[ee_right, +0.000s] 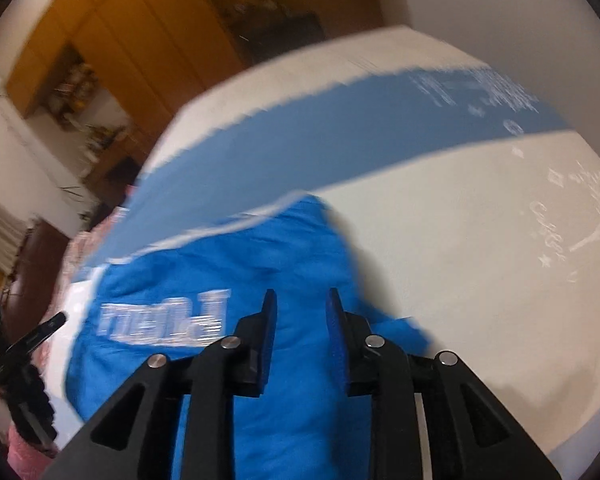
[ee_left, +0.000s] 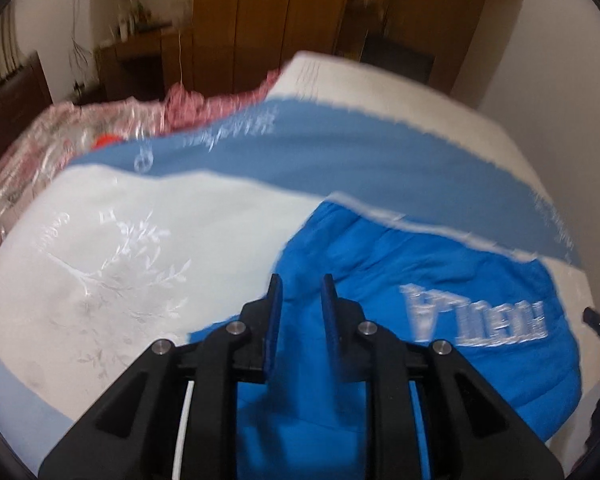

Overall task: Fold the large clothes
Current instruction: 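Hold the jacket with both tools and flip it over, lettered back up, then lay the jacket flat and open both tools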

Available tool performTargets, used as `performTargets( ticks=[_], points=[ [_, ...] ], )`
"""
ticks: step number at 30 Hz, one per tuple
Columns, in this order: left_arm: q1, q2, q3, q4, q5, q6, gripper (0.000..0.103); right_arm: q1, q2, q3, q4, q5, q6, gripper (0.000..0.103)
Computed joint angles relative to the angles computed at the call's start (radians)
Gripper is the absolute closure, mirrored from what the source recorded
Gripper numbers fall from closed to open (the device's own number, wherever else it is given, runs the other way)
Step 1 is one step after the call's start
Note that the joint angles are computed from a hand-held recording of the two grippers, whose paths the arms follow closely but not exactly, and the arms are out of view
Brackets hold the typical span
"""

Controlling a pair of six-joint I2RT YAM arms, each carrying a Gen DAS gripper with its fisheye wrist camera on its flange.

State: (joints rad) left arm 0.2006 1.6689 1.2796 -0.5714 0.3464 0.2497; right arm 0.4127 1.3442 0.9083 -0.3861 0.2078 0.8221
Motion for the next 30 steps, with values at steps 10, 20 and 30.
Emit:
performTargets(
  ticks=[10,20,30],
  points=[
    [-0.145,-0.056,-0.307,0.188,-0.053,0.037,0.081,0.213,0.305,0.091,0.117,0.151,0.089,0.078],
    [-0.158,-0.013,-0.275,0.168,-0.078,0.093,0.082,0.209,0.335,0.096,0.102,0.130,0.079,0.082],
    [-0.126,-0.228,-0.452,0.111,0.005,0.192,0.080,0.370,0.251,0.033,0.094,0.188,0.148,0.082]
  ],
)
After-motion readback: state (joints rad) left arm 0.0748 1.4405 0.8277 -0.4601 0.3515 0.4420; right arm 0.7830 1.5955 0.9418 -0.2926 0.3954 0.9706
